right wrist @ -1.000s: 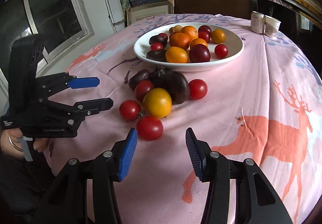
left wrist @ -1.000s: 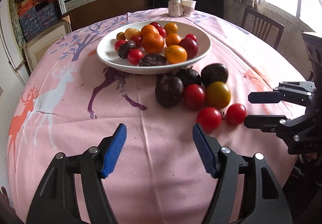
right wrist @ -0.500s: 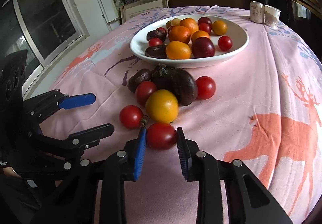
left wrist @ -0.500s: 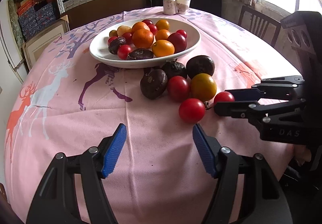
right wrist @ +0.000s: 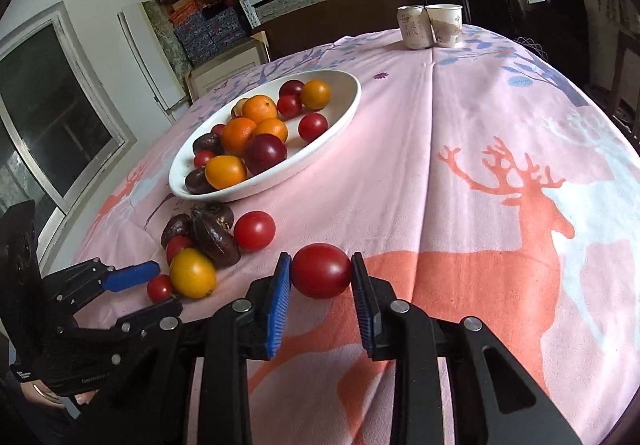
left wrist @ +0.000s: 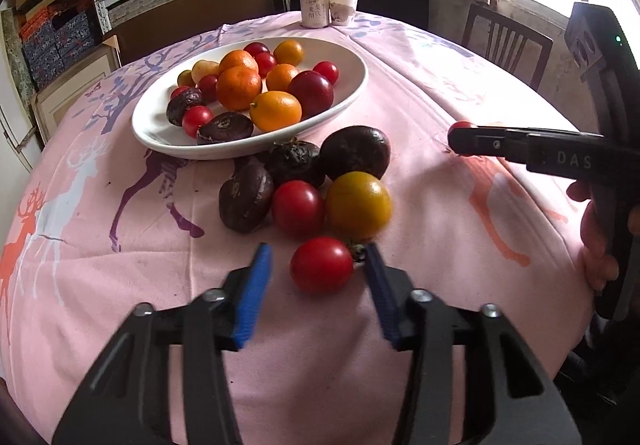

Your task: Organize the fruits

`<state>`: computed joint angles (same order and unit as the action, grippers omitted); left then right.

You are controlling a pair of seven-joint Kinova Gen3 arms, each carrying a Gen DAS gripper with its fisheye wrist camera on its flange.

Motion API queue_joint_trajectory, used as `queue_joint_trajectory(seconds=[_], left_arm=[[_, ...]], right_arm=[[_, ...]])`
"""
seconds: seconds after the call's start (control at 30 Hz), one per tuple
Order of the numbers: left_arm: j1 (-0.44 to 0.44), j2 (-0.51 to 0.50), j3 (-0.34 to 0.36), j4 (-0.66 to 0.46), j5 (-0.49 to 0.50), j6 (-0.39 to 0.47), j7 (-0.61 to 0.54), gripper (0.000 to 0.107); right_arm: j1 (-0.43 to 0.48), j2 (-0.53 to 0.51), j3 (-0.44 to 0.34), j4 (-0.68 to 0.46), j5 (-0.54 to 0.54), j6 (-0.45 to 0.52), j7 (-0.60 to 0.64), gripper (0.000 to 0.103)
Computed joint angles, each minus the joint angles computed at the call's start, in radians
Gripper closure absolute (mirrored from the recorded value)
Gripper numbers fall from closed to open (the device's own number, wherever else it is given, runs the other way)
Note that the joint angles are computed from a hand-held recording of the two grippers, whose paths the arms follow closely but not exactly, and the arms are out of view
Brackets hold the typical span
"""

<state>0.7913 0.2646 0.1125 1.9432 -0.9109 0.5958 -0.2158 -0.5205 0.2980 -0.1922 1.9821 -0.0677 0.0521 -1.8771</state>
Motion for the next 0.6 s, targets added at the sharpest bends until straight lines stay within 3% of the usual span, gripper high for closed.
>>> queue_joint_trajectory(seconds=[0.1, 0.27, 0.6], left_arm=[[0.034, 0.002, -0.032, 0.002, -0.007, 0.0, 0.007, 0.077], [0.017, -0.021, -0.004, 0.038, -0.057, -0.013, 0.088, 0.077], [-0.031, -0.122, 0.042, 0.13, -0.196, -0.011, 0.293, 0.077]], right_arm=[[-0.049, -0.004, 0.044, 0.0, 0.032, -0.002, -0.019, 0.073], [0.063, -0.001, -0.069, 0.01, 0.002, -0.021, 0.013, 0.073], [0.139, -0.022, -0.152, 0.046, 0.008, -0.072, 0.012, 0.073]])
